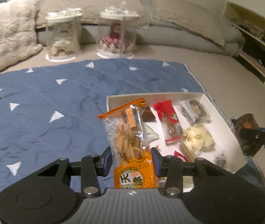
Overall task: Organize snacks
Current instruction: 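Carry the orange packet and dark round packet into the white tray and release both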
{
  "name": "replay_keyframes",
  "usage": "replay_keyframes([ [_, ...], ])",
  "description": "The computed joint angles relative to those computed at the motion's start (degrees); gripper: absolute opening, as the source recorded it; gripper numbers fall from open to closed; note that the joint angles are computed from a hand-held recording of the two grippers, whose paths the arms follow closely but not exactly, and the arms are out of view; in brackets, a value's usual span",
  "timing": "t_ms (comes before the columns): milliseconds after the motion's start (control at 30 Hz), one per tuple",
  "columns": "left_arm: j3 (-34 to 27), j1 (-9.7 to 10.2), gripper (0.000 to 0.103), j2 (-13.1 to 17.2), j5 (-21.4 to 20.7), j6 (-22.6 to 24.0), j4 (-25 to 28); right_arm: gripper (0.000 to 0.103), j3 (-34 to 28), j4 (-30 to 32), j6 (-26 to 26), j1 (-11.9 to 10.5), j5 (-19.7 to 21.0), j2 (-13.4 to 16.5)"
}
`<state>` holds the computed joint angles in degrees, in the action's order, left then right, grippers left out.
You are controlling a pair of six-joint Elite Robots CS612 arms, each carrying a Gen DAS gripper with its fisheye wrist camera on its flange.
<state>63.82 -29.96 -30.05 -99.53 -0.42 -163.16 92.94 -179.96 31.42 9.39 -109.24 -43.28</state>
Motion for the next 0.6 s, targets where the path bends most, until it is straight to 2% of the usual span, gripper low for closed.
replay_keyframes([
  [167,-2.1,-0.66,0.044,1.5,0.9,0.8,2.3,0.07,-0.3,4.4,0.1,-0.7,-3.3,0.6],
  [300,-3.6,-0.92,0.044,2.5,1.7,0.9,4.1,0.07,-1.9,9.0,-1.9,-0.7,-6.3,1.9],
  [433,-4.9,-0.97,0.044,3.3,2.4,0.9,5.9,0.07,-5.3,13.2,-8.3,-0.2,-10.9,4.3],
  [600,-5.8,-0.91,0.044,3.9,2.7,1.4,6.9,0.07,-10.0,18.4,-19.9,1.5,-20.2,7.9],
])
